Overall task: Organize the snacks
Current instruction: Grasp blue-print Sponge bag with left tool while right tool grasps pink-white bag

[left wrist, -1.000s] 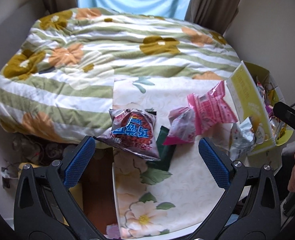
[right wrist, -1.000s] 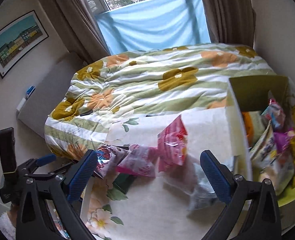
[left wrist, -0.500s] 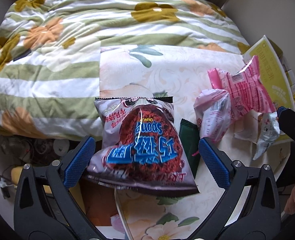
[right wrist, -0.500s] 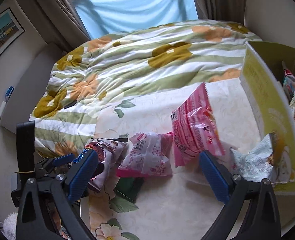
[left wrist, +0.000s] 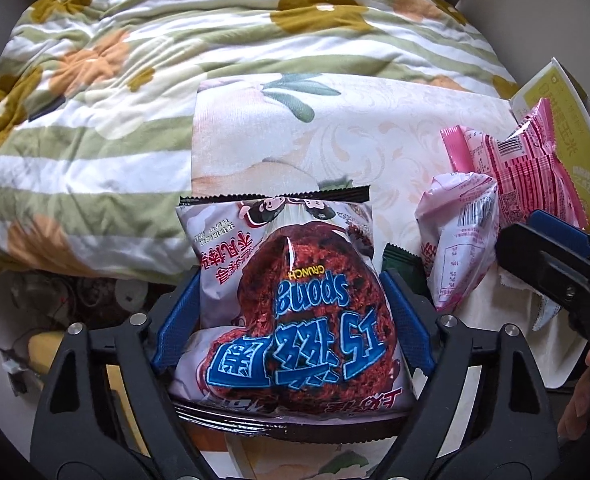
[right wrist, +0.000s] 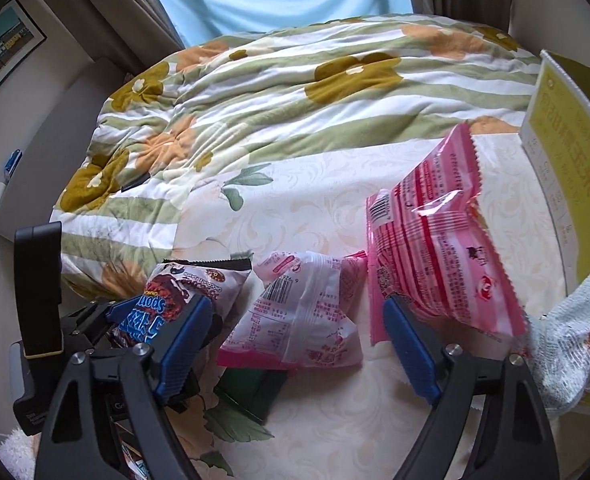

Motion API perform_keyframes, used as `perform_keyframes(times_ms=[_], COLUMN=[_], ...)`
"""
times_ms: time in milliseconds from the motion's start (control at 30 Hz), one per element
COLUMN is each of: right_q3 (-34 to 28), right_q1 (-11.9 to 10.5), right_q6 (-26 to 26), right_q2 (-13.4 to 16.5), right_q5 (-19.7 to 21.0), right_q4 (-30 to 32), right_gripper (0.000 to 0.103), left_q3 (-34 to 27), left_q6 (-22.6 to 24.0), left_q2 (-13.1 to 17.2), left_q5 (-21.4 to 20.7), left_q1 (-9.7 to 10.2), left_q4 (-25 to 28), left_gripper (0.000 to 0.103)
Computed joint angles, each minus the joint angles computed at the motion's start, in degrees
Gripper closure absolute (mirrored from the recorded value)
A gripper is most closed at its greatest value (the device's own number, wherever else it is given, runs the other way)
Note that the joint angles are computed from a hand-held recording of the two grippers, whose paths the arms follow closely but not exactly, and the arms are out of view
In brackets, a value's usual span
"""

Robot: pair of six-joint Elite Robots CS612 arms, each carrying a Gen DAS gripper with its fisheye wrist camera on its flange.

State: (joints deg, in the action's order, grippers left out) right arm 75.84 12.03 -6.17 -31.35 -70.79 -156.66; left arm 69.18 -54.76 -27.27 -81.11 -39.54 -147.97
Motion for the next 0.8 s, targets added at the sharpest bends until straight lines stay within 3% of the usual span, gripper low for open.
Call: perform_keyframes(times_ms=[267,667,800], right_q3=[-3.1,-7.5,-8.1], right_q1=[0.5,0.9,1.0], right_q6=[-3.8,-6.1,-6.5], right_q2=[1.9,4.5,5.0], right_q5=[0.7,-0.7,-1.6], right_q4=[5.7,12.0,12.6], right_gripper=[0.027,0.029,0.039], left_q3=[1.1,5.3,6.5], left_q6=[-2.1,-8.0,-9.0], left_q2=[-0.4,-2.7,-3.4], left_q5=[-2.0,-0.8,0.0], left_q1=[0.07,-0.81,-0.96], left_q4=[-0.5,-3.4,-4.5], left_gripper=[0.035,0.037,0.037])
